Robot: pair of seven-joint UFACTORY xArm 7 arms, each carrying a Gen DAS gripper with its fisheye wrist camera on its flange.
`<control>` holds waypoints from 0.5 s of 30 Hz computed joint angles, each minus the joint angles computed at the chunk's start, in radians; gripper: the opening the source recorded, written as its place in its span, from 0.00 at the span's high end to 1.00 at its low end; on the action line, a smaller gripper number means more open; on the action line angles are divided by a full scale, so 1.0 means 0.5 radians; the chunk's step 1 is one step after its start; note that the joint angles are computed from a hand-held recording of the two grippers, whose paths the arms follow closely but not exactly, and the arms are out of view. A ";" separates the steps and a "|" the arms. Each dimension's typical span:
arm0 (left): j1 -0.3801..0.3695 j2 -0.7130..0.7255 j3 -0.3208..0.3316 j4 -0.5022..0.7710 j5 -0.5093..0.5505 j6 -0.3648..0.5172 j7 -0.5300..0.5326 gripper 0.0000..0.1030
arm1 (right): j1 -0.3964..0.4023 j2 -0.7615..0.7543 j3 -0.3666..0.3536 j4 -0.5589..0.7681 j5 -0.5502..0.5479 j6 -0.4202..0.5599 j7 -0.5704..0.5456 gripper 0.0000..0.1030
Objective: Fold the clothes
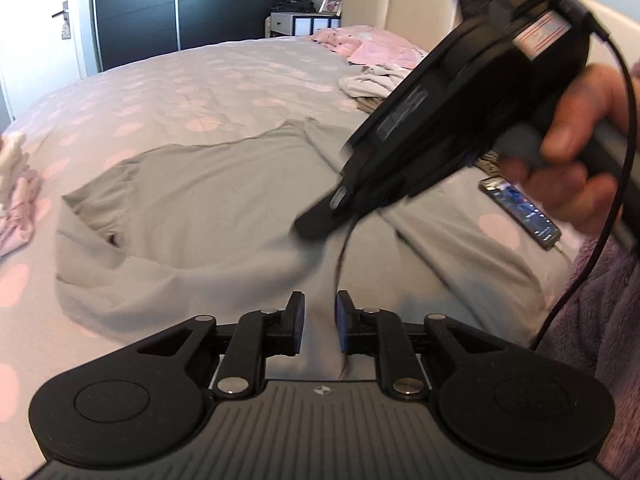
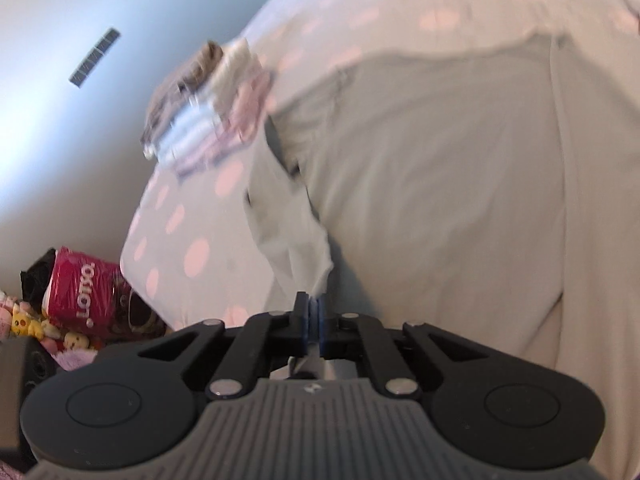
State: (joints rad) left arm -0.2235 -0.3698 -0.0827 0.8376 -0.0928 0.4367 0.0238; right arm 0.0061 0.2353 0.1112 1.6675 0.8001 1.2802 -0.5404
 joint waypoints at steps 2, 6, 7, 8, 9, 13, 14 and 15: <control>0.051 -0.012 0.011 0.012 0.050 0.036 -0.002 0.80 | -0.018 -0.001 -0.002 0.038 0.053 -0.018 -0.003 0.95; 0.192 -0.002 -0.001 0.048 0.217 0.103 -0.065 0.76 | -0.060 -0.009 -0.006 0.109 0.171 -0.051 0.002 0.95; 0.236 0.008 -0.008 0.052 0.266 0.121 -0.100 0.74 | -0.074 -0.009 -0.008 0.132 0.211 -0.059 0.005 0.95; 0.282 0.032 -0.019 0.061 0.315 0.131 -0.152 0.70 | -0.089 -0.007 -0.009 0.160 0.252 -0.063 0.007 0.95; 0.324 0.061 -0.029 0.073 0.365 0.139 -0.209 0.67 | -0.104 -0.010 -0.011 0.180 0.287 -0.076 0.004 0.95; 0.416 0.193 -0.012 0.130 0.487 0.140 -0.380 0.63 | -0.148 -0.046 -0.037 0.220 0.349 -0.180 -0.003 0.95; 0.422 0.228 0.005 0.144 0.487 0.129 -0.399 0.63 | -0.162 -0.049 -0.045 0.229 0.362 -0.202 0.003 0.95; 0.425 0.260 0.020 0.157 0.491 0.114 -0.407 0.63 | -0.176 -0.054 -0.054 0.233 0.372 -0.221 0.010 0.95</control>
State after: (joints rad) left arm -0.0112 -0.2398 -0.0729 0.9163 0.1528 0.4939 -0.1799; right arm -0.0820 0.2082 0.0844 1.7841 0.9859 1.1695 -0.5352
